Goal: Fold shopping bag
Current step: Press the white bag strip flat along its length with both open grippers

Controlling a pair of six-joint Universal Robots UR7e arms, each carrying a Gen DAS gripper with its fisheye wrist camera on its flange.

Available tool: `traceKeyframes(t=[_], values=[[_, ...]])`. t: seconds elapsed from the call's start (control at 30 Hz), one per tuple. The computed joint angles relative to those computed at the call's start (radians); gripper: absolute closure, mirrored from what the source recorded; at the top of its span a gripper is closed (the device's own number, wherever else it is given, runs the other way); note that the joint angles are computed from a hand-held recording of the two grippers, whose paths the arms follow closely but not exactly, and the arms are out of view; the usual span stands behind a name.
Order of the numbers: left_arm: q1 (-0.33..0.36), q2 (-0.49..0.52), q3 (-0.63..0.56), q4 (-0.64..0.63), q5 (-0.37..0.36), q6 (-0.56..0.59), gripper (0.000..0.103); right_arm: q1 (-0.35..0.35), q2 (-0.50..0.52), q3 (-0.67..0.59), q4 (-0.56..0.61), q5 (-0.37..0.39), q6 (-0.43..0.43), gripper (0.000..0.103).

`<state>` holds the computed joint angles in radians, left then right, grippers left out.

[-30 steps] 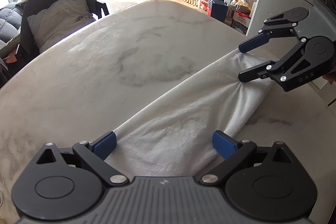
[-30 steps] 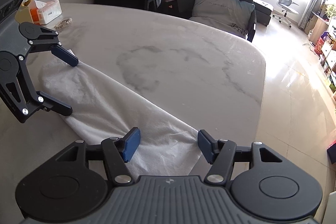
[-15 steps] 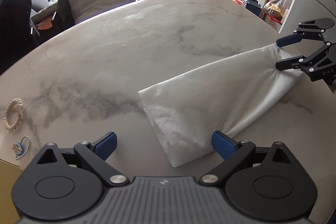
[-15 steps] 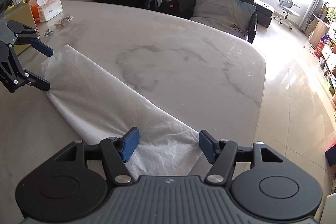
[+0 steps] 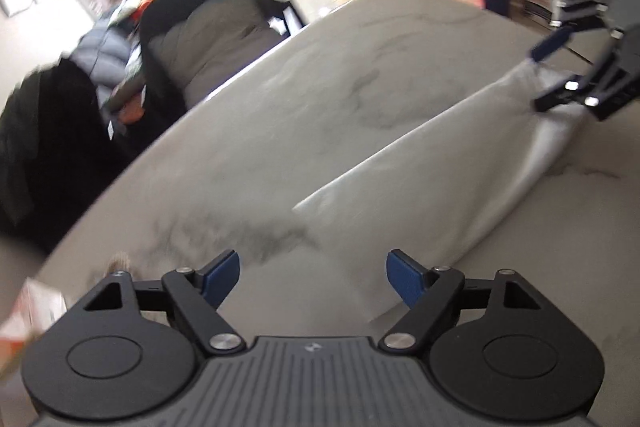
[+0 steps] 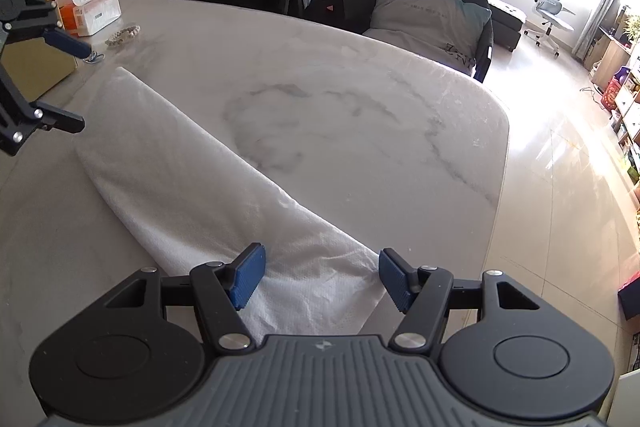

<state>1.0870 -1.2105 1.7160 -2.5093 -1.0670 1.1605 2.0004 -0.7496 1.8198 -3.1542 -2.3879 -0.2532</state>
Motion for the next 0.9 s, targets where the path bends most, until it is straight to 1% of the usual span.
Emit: traceKeyframes(t=[0.03,0.07,0.13,0.2,0.23,0.27,0.33,0.5,0.53,0.57,0.63,0.73,0.77,0.83,0.9], values=[[-0.005,-0.017,0.031,-0.006,-0.058,0.098,0.021,-0.001,-0.003,-0.003,0.014,0.002,0.008,0.038],[-0.008,-0.023,0.047,0.003,-0.084,0.158,0.021,-0.001,-0.005,-0.005,0.025,0.003,0.014,0.038],[-0.008,-0.017,0.059,0.042,-0.107,0.242,0.021,-0.002,-0.012,-0.013,0.067,0.009,0.026,0.038],[-0.003,0.006,0.048,0.081,-0.108,0.268,0.021,-0.005,-0.021,-0.024,0.115,0.018,0.044,0.038],[0.001,0.019,0.030,0.107,-0.110,0.252,0.019,-0.006,-0.024,-0.029,0.135,0.022,0.050,0.037],[0.005,0.036,-0.004,0.153,-0.108,0.201,0.016,-0.007,-0.027,-0.032,0.149,0.026,0.052,0.037],[0.012,0.073,-0.076,0.246,-0.109,0.097,0.016,-0.009,-0.034,-0.037,0.180,0.033,0.051,0.037],[0.051,0.160,-0.268,0.512,-0.140,-0.114,0.010,-0.014,-0.044,-0.043,0.216,0.047,0.052,0.037],[0.057,0.179,-0.309,0.578,-0.143,-0.166,0.007,-0.014,-0.046,-0.045,0.224,0.047,0.051,0.037],[0.065,0.189,-0.331,0.607,-0.157,-0.185,0.003,-0.011,-0.047,-0.045,0.226,0.045,0.045,0.037],[0.070,0.186,-0.328,0.605,-0.164,-0.145,0.000,-0.002,-0.048,-0.043,0.212,0.037,0.018,0.037],[0.068,0.188,-0.336,0.624,-0.155,-0.151,0.000,0.031,-0.053,-0.018,0.121,0.018,-0.089,0.036],[0.068,0.186,-0.335,0.625,-0.155,-0.150,0.000,0.041,-0.058,-0.008,0.108,0.021,-0.121,0.036],[0.069,0.182,-0.330,0.623,-0.154,-0.150,0.000,0.060,-0.067,0.010,0.091,0.029,-0.180,0.036],[0.068,0.178,-0.321,0.618,-0.156,-0.151,0.000,0.078,-0.075,0.030,0.109,0.041,-0.239,0.036]])
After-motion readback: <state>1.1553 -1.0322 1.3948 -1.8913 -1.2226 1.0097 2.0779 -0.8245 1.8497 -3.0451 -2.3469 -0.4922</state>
